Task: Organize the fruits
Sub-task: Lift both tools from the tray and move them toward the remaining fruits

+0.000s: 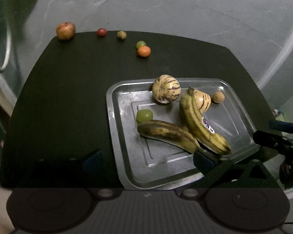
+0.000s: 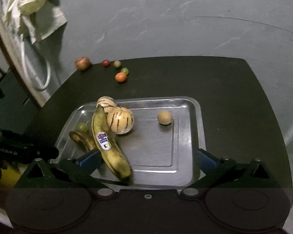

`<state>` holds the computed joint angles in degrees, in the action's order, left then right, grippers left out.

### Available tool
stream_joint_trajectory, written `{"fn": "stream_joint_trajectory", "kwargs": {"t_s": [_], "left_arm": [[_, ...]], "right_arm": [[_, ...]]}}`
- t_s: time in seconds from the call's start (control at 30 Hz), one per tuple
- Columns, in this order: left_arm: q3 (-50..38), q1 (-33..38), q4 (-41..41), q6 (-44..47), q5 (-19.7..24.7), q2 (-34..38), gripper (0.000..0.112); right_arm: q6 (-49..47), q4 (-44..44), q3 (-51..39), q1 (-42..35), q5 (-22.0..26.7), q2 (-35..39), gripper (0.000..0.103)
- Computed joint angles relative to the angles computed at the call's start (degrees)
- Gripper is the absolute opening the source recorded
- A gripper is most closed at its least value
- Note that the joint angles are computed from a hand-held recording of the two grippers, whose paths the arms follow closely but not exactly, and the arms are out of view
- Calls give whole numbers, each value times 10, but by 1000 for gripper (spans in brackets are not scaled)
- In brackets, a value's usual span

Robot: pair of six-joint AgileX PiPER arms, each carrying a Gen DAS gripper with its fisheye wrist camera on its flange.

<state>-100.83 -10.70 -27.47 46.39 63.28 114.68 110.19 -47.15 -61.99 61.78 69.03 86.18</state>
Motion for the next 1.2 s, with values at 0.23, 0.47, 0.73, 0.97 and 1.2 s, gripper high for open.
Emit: {"fn": "stream_joint_trajectory", "kwargs": {"t_s": [0.23, 0.47, 0.73, 0.97, 1.2], "left_arm": [[153, -78, 94, -200, -124, -107, 101], [254, -208, 251, -514, -168, -202, 101], [277, -330, 365, -744, -120, -241, 102], [248, -378, 400, -801, -83, -225, 102], [199, -364, 376, -760, -57, -196, 102]], "right_arm": [[-157, 20, 152, -51, -119, -172, 102], [-440, 164, 213, -174, -164, -309, 102], [-656, 297, 225, -307, -160, -357, 102], [-790, 362, 213, -422, -175, -347, 102], [-898, 410, 175, -521, -169, -316, 102]]}}
